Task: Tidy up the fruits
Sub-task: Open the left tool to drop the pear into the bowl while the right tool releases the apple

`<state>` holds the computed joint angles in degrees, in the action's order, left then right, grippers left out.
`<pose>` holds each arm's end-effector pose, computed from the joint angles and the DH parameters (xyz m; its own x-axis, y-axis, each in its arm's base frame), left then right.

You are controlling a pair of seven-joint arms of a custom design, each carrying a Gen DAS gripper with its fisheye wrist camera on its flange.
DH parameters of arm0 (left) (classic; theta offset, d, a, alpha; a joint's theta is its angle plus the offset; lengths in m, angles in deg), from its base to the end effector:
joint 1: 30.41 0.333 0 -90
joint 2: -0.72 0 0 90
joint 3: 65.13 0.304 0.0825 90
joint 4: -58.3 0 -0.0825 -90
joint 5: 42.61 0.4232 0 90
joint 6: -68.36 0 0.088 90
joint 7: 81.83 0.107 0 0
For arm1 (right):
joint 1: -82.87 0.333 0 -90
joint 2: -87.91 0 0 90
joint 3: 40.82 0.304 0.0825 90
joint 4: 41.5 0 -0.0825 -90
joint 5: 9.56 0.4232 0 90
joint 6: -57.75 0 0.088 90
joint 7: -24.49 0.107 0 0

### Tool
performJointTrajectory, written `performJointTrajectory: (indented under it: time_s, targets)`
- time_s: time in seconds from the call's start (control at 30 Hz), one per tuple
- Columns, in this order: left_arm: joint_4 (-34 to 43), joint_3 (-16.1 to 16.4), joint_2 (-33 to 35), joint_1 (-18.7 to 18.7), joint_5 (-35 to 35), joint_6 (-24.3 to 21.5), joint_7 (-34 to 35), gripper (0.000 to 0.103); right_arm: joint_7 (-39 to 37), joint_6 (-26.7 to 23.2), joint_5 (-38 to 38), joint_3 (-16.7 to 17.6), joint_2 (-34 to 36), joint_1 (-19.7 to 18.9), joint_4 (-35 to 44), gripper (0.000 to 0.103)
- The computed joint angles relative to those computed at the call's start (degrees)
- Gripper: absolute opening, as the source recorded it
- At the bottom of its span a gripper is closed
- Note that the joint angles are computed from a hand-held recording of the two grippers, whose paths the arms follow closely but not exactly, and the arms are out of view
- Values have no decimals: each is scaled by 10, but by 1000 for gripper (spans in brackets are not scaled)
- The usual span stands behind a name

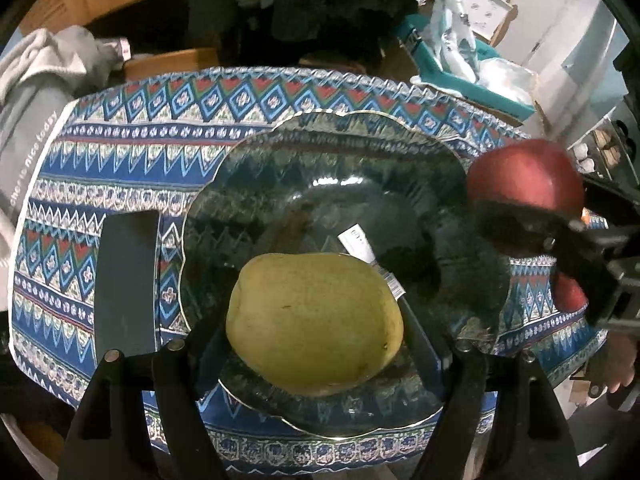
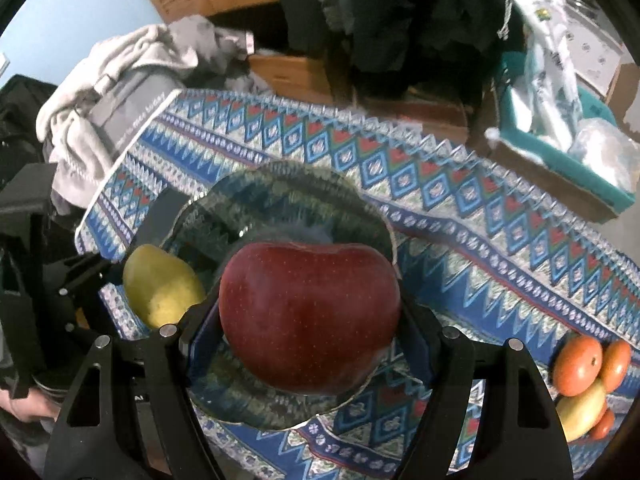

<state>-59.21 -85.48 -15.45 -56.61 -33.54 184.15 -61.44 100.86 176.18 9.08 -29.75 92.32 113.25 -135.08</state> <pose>0.3686 -0.3970 0.5555 0.3239 -0.9385 0.1197 -0.8858 -0.3453 -0.3101 0.4834 0.4437 0.5870 0.7634 -0.5976 -0.2450 -0.6417 -0.6590 -0.3923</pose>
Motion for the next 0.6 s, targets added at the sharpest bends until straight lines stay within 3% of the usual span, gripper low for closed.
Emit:
performJointTrajectory:
  time_s: [0.33, 0.43, 0.6]
  targets:
    - [-8, 6, 14, -4, -27, -10, 17, 80, 4, -36, -2, 1, 16, 3, 0, 77]
    - [-11, 4, 11, -4, -28, -11, 14, 69, 5, -41, -4, 0, 20, 3, -1, 77]
    - [-15, 4, -2, -2, -16, -4, 3, 69, 6, -46, 5, -1, 24, 1, -2, 77]
